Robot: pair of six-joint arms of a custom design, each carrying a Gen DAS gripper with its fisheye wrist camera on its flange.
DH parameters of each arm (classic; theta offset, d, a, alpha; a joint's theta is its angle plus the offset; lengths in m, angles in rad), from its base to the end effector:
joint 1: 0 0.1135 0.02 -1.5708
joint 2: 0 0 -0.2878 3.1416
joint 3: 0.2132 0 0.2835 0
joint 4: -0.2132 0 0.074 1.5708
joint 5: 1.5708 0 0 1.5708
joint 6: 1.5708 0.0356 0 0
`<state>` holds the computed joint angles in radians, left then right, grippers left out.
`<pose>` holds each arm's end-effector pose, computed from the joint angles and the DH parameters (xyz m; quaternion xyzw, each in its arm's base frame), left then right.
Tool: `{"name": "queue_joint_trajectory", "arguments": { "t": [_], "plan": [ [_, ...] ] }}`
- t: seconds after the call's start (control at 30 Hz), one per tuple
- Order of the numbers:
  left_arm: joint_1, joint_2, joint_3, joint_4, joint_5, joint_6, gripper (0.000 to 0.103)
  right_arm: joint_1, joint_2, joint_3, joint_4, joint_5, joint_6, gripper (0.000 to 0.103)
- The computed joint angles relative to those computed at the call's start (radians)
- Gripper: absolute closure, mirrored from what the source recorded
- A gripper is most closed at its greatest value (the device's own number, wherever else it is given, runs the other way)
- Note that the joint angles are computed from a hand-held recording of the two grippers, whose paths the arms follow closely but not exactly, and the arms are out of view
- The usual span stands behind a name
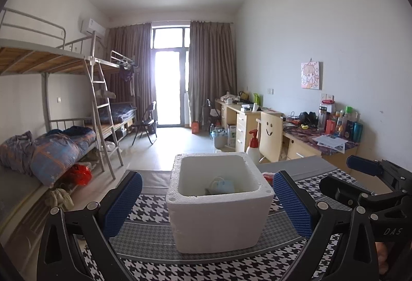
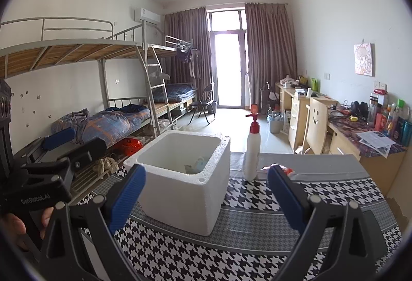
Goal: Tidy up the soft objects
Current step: 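Withdraw both open tools up and away from the foam box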
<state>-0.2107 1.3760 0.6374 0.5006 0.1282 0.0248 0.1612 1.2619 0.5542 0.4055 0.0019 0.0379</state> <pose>0.3078 -0.0705 0.2279 0.1315 0.7744 -0.1074 0.6096 0.2830 0.0459 0.2205 -0.0491 0.8040 0.0581 0.5898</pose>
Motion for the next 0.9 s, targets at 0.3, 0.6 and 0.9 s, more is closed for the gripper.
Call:
{"name": "queue_joint_trajectory", "arguments": {
  "t": [0.3,0.6,0.9],
  "plan": [
    [-0.007,-0.019,-0.028,0.015,-0.001,-0.008,0.001,-0.009,-0.049,-0.055,0.020,-0.013,0.002,0.005],
    [-0.003,-0.030,-0.086,0.081,0.003,-0.019,0.001,-0.002,-0.098,-0.135,0.091,-0.010,-0.015,0.005],
    [-0.003,-0.052,-0.151,0.148,0.024,-0.030,0.001,0.026,-0.106,-0.205,0.170,0.046,-0.002,0.001]
  ]
}}
